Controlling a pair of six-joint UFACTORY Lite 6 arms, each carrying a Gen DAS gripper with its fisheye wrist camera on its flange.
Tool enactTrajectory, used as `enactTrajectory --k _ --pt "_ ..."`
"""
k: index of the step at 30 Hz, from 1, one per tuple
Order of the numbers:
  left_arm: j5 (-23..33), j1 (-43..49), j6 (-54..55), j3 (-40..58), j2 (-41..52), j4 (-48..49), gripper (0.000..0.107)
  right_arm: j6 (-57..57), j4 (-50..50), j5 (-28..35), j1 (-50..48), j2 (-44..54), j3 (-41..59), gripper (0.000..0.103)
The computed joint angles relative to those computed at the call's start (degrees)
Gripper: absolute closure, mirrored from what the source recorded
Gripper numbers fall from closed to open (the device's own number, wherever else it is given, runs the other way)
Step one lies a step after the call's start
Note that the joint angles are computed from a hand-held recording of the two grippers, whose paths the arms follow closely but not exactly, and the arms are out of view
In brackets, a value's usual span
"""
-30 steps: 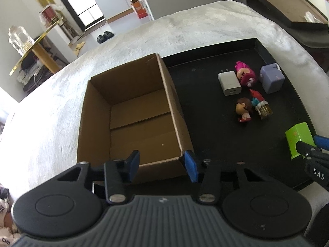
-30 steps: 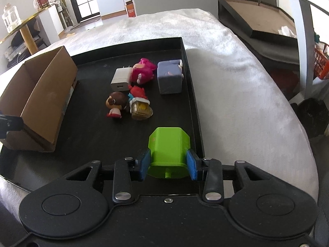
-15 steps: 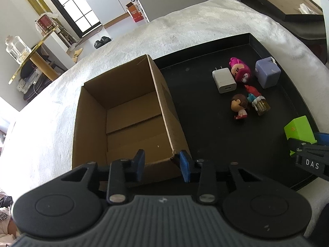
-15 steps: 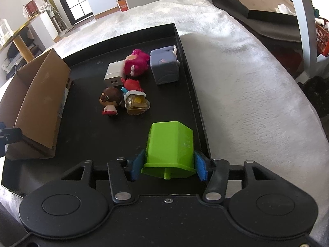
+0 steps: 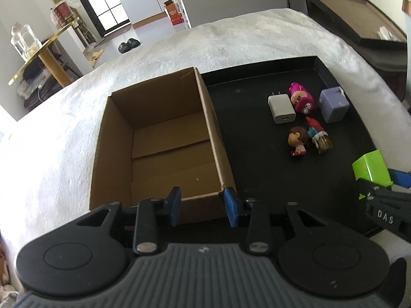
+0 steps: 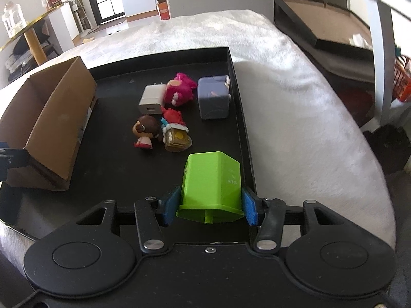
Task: Organize rigid objects
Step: 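Lift the green block with the right gripper and carry it over the box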
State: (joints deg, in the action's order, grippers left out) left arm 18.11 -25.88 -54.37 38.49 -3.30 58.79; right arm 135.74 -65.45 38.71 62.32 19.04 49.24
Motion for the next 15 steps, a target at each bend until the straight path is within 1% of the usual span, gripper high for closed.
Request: enactTrajectory --k 4,7,10,15 --pt "-1.44 3.68 10.15 -0.18 -2.24 -9.07 0.07 -5.95 4.5 2.29 1.1 1.09 4.39 0.053" --pt "-2.49 7.21 22.28 -0.26 -3.8 -20.19 0.07 -10.28 7.24 4.36 1.86 1.85 8.11 0.053" --pt "-3.14 10.46 30.44 -0.46 -5.28 -27.22 0.07 -14.58 9.54 6.86 2.6 2.93 12.18 0.053" --pt "-3.77 16.14 49.14 0.42 -6.35 -44.11 0.07 -20.51 12.15 10.29 2.98 4.78 18.47 0.053"
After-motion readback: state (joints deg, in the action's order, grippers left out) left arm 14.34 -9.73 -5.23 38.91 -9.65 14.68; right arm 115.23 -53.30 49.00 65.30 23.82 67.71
